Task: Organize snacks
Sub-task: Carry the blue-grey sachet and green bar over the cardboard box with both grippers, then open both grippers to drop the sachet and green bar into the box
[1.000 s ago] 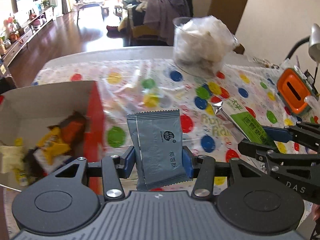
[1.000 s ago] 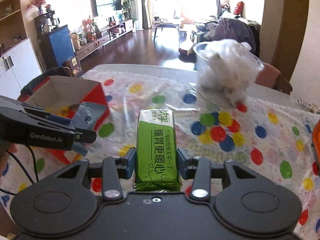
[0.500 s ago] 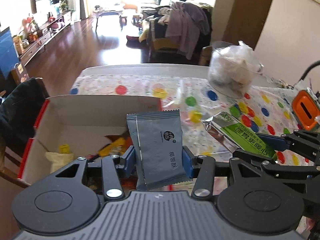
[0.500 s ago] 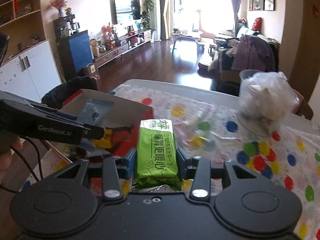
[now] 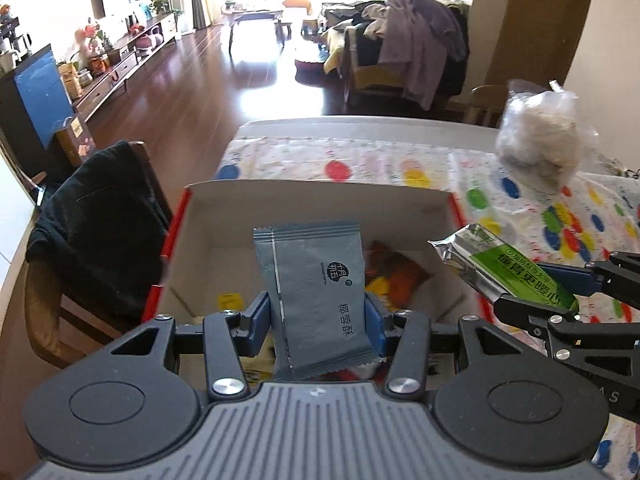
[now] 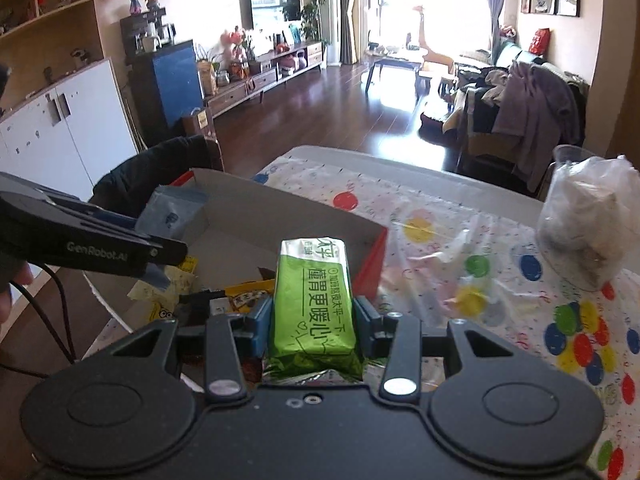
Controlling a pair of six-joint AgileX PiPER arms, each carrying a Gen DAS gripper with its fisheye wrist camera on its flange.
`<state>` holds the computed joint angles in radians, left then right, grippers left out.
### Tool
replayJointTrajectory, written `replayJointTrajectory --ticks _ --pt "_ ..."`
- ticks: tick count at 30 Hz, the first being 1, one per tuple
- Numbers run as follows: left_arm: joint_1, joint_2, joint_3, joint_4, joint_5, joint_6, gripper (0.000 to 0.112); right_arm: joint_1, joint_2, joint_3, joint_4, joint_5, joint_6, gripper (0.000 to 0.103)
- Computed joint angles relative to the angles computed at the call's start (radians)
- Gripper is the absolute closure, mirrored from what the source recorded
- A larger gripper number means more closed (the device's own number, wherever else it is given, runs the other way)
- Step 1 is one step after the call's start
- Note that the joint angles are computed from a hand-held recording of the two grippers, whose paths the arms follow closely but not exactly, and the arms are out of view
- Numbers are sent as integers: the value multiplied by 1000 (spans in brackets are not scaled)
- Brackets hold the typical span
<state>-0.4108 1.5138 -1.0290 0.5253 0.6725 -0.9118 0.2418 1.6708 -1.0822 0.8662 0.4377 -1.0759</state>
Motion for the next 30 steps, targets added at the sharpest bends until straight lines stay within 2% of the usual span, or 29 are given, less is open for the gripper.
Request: replayJointTrajectory --ticks 9,13,17,21,25,30 --pt "144 74 30 -38 -80 130 64 129 136 -96 -164 -73 186 61" --pt "171 113 33 -45 -101 166 64 169 189 -131 -265 -86 287 61" --pt "155 137 30 -18 -109 186 64 187 215 -144 -282 -96 308 61" --pt "118 168 8 9 -77 214 64 194 225 -156 -307 -89 337 61" --pt "99 208 -21 -24 -37 289 63 196 231 -170 -351 -76 393 61" --pt "94 209 -14 -22 -36 269 61 190 232 -183 -370 -52 430 61"
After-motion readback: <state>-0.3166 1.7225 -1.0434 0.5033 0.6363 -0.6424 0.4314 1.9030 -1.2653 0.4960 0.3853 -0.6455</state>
